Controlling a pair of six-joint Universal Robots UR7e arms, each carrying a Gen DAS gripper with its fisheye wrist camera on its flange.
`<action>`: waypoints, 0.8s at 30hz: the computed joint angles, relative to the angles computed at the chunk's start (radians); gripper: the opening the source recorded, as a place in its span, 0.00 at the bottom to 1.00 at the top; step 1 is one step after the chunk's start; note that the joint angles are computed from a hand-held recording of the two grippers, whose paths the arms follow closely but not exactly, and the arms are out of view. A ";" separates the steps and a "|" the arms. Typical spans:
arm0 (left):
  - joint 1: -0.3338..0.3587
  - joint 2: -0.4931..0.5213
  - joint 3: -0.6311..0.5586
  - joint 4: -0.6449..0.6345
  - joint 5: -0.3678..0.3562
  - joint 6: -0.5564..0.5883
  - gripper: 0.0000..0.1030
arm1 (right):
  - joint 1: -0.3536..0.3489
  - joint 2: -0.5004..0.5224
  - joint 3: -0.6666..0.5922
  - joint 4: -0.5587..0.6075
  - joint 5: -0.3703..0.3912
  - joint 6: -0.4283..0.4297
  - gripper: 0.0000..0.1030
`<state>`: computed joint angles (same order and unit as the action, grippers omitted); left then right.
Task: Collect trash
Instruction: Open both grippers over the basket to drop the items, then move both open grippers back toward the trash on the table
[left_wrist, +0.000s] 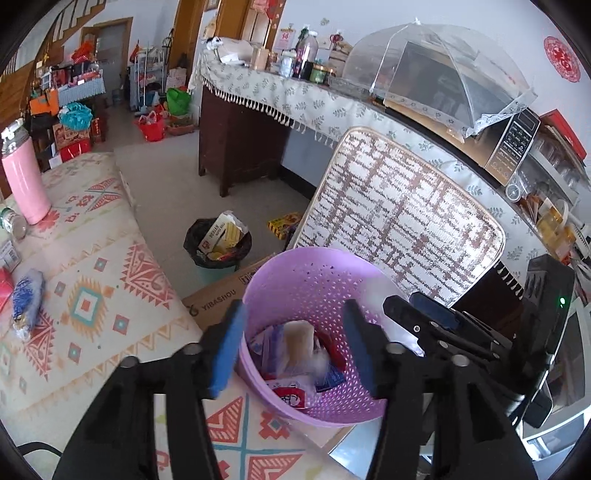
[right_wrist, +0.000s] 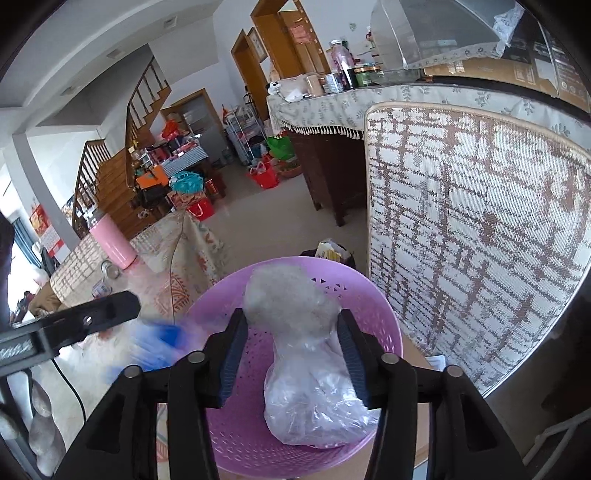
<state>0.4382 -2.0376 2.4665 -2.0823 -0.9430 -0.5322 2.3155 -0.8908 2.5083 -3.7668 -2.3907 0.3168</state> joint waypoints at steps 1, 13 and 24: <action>-0.009 -0.017 0.002 0.019 0.005 -0.004 0.58 | 0.004 0.005 -0.001 -0.007 -0.003 0.000 0.64; -0.081 -0.279 -0.031 0.378 0.064 -0.141 0.64 | 0.061 0.045 -0.041 0.071 0.012 0.061 0.69; -0.051 -0.498 -0.181 0.865 0.231 -0.302 0.65 | 0.153 0.122 -0.167 0.220 0.050 0.092 0.74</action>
<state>0.3874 -2.5353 2.2850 -1.2168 -0.7121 -0.8342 2.4687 -0.7691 2.3409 -3.5467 -2.3402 0.4086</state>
